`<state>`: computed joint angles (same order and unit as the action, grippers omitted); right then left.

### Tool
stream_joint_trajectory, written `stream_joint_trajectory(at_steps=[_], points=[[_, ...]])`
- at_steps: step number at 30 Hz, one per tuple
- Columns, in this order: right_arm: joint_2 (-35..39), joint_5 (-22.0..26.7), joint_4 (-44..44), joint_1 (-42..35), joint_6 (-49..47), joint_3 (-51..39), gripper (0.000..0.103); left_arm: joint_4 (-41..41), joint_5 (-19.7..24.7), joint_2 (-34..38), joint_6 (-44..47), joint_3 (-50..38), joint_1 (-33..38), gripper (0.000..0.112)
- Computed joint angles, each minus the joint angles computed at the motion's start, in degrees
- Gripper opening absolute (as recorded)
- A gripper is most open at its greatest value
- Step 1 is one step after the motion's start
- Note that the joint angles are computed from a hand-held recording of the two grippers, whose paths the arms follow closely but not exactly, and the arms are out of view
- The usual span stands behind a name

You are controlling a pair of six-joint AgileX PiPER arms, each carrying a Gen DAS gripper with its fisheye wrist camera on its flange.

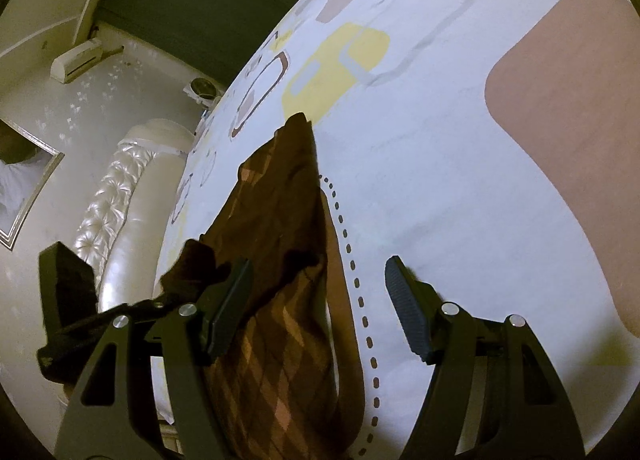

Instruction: Fold small clothes

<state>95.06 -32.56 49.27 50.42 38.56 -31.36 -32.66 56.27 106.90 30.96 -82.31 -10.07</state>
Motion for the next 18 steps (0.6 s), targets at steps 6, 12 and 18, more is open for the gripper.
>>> stream_joint_trajectory(at_steps=[6, 12, 18], points=[[0.0, 1.0, 2.3, 0.6, -2.8, -1.2, 0.068, -2.5, -2.4, -1.8, 5.5, 3.1, 0.7, 0.015], [-1.2, 3.4, 5.6, 1.0, -8.9, -3.9, 0.068, -8.1, -5.4, -7.6, 11.6, 8.9, 4.2, 0.065], [-2.7, 8.9, 2.6, -1.5, -13.6, -8.3, 0.071, -13.8, -7.2, -14.0, 20.7, 15.3, 13.7, 0.077]])
